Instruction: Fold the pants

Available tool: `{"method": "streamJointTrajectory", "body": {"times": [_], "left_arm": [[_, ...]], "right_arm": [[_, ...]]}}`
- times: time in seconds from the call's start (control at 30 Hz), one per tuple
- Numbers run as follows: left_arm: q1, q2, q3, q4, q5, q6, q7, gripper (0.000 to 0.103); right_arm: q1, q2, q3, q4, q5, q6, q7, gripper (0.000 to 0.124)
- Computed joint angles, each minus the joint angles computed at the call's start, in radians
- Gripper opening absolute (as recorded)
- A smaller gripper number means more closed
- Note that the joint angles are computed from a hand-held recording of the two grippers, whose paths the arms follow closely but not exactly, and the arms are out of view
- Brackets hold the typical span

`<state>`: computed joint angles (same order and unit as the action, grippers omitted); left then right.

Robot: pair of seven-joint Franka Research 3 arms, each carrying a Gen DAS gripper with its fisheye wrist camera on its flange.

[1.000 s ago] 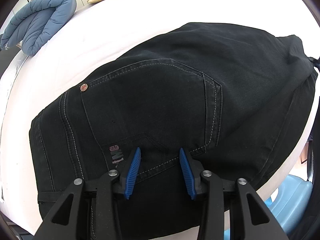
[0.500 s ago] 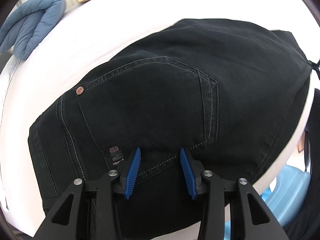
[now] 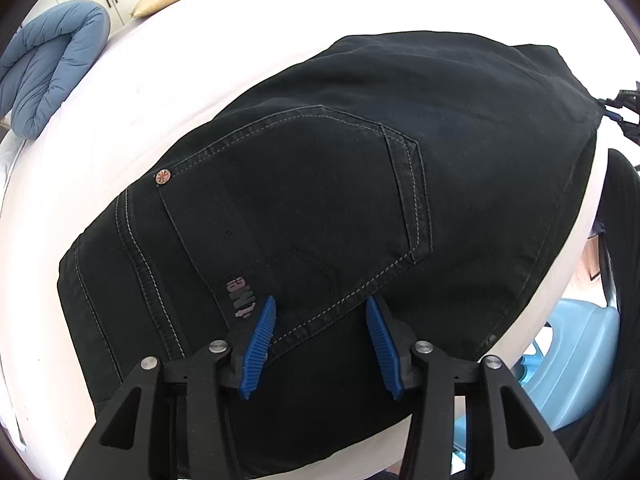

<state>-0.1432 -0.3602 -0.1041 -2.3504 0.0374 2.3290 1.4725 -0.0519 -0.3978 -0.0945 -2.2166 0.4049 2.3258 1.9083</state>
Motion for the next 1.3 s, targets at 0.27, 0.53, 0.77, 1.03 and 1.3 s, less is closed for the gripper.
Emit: {"method": "streamJointTrajectory", "body": {"times": [0.27,0.53,0.77,1.03,1.3], "left_arm": [[-0.003,-0.029,0.026,-0.021,-0.052,-0.002,0.061,0.052],[0.0,-0.047,0.013,-0.056,-0.04,0.039,0.028,0.052],[-0.008,-0.064,0.013,-0.07,-0.031,0.036,0.01,0.052],[-0.011,-0.052,0.0,-0.063,-0.011,0.038,-0.022,0.052],[-0.021,-0.053,0.005,-0.059,-0.009,0.027,-0.014,0.052]], "right_arm": [[0.304,-0.06,-0.087,-0.042,0.608,-0.31,-0.38,0.05],[0.335,0.042,0.033,-0.095,0.775,-0.371,-0.36,0.048],[0.323,0.096,0.069,-0.099,0.784,-0.321,-0.329,0.048],[0.331,0.119,0.079,-0.139,0.889,-0.243,-0.329,0.048],[0.322,0.084,0.083,-0.141,0.788,-0.245,-0.309,0.003]]}}
